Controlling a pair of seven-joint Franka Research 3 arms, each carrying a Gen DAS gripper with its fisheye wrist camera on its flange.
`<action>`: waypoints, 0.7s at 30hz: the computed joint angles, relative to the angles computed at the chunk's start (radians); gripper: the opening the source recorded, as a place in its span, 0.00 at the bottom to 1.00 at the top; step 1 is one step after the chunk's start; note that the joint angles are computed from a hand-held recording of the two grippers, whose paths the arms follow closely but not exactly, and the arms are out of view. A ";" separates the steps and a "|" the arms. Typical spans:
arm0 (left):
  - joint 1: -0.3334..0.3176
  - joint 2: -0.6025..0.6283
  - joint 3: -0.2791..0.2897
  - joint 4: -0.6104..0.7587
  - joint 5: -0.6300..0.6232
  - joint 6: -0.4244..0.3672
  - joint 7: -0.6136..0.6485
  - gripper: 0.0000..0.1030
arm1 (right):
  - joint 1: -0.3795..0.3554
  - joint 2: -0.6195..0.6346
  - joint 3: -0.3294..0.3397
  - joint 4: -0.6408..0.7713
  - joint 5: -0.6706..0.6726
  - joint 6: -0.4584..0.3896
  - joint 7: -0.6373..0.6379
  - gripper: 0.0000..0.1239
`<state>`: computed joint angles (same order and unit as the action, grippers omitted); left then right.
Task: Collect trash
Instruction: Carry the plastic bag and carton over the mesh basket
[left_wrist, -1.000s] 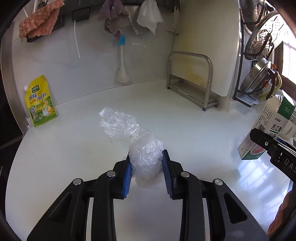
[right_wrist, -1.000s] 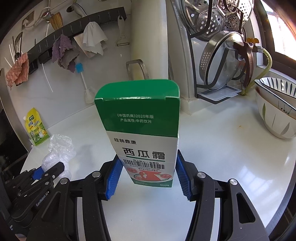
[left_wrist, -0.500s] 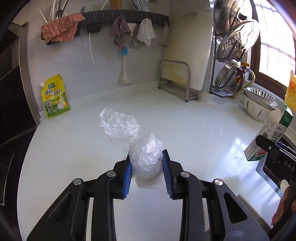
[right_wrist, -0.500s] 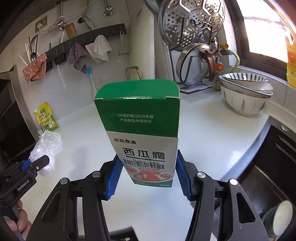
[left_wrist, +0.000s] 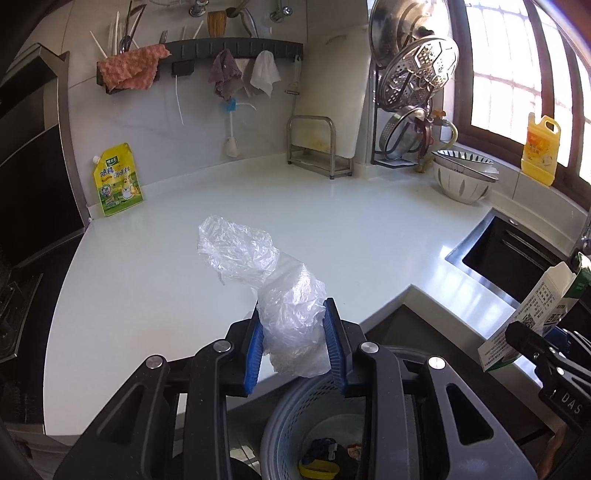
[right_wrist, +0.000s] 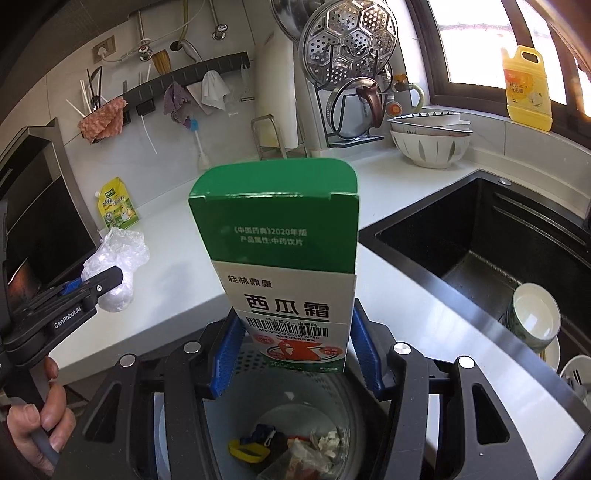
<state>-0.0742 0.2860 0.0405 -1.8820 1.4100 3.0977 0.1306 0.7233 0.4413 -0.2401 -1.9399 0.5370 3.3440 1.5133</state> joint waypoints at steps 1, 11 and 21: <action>-0.004 -0.010 0.003 -0.015 0.019 0.011 -0.023 0.29 | 0.032 -0.013 -0.024 -0.027 0.008 0.011 -0.004 0.43; 0.001 -0.065 -0.043 -0.118 0.131 0.000 -0.122 0.29 | -0.002 -0.094 0.080 -0.176 0.090 0.102 -0.096 0.43; 0.028 -0.089 -0.098 -0.181 0.156 -0.049 -0.145 0.29 | -0.190 -0.100 0.288 -0.226 0.025 0.118 -0.091 0.43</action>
